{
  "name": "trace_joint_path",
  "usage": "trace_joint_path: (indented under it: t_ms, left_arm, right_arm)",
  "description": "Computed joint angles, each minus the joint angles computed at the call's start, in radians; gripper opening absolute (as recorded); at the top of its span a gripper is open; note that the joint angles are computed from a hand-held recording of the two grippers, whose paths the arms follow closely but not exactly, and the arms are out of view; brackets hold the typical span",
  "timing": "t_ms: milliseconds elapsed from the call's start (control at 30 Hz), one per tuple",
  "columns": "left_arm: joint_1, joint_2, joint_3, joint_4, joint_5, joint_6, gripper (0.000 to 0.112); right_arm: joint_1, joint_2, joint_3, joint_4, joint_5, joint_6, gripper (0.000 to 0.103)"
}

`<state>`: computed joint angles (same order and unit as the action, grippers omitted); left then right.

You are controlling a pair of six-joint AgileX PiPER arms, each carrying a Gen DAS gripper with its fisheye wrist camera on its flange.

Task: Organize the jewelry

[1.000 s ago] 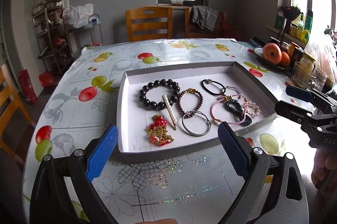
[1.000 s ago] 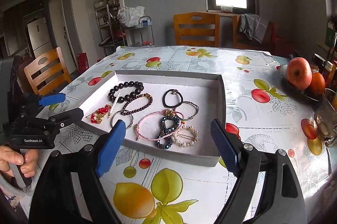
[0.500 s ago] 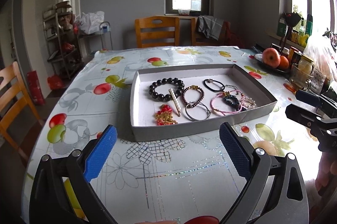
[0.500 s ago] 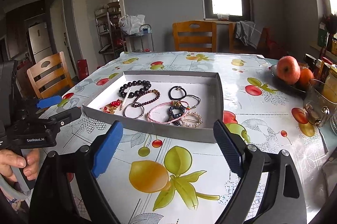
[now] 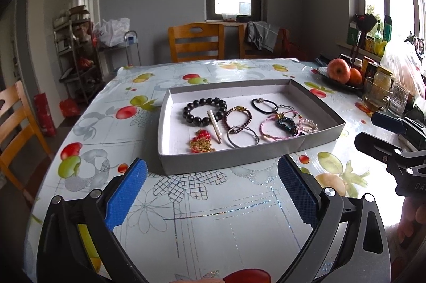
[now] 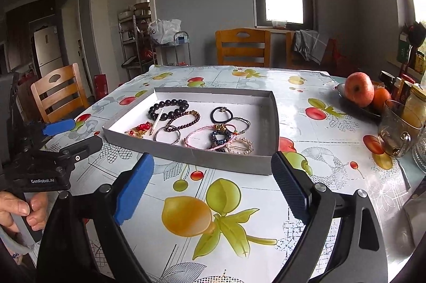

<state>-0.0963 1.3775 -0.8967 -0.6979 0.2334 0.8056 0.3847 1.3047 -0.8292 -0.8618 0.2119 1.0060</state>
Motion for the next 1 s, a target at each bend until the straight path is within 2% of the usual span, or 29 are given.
trace_joint_path:
  t_ms: [333, 1000]
  left_arm:
    - [-0.003, 0.011, -0.005, 0.005, 0.007, -0.012, 0.098]
    - [-0.016, 0.006, -0.001, 0.045, -0.004, -0.053, 0.098]
  right_arm:
    - [0.006, -0.003, 0.006, -0.059, 0.008, 0.063, 0.089]
    - [0.007, 0.000, 0.004, -0.058, 0.008, 0.063, 0.092]
